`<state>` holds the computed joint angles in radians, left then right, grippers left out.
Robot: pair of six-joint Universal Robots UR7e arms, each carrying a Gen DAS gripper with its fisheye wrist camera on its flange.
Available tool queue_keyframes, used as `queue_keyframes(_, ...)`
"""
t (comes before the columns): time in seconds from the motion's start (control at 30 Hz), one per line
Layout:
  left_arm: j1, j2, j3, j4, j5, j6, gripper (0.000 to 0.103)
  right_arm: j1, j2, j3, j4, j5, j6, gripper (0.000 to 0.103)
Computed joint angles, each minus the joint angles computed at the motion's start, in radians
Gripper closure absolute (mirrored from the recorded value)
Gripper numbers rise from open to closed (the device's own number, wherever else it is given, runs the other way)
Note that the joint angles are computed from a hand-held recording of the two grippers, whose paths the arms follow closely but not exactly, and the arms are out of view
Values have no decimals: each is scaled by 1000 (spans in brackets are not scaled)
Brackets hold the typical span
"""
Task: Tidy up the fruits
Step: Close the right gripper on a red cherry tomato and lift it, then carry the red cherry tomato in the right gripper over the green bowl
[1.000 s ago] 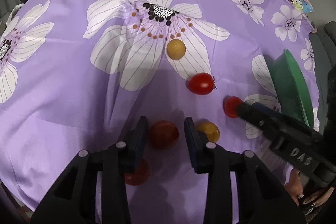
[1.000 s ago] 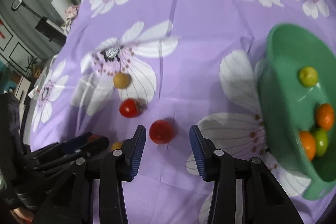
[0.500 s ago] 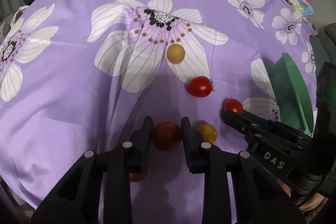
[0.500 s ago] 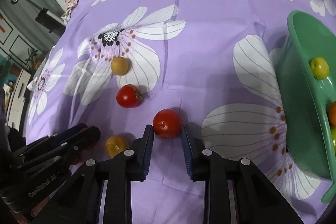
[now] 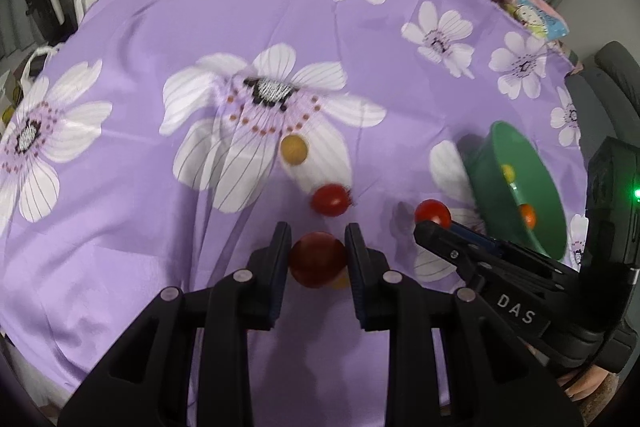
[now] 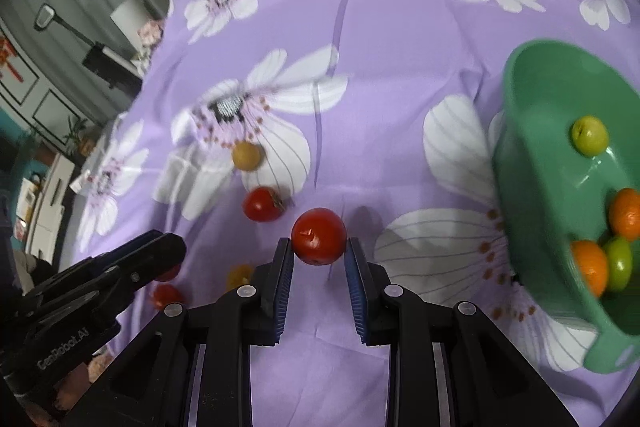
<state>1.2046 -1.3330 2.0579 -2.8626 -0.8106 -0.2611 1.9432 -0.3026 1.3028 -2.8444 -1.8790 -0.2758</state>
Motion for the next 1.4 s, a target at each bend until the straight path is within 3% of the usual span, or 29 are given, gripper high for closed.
queue_keyframes(0.33,-72,17,-5,-118,18,90,76,3,-87,101,-151,62,-21,75)
queue_keyframes(0.73,-130,116,-88,-176,-35,185,76,-22,-172,177,-283,120,-23,74)
queue_keyframes(1.1,-125,243,-223,-126,-103,218,76,-86,-211,194,-398,91,42,75)
queue_keyframes(1.4,-104,336,-298,-60,-127,221,76,-127,-196,163,-366,43,91,74)
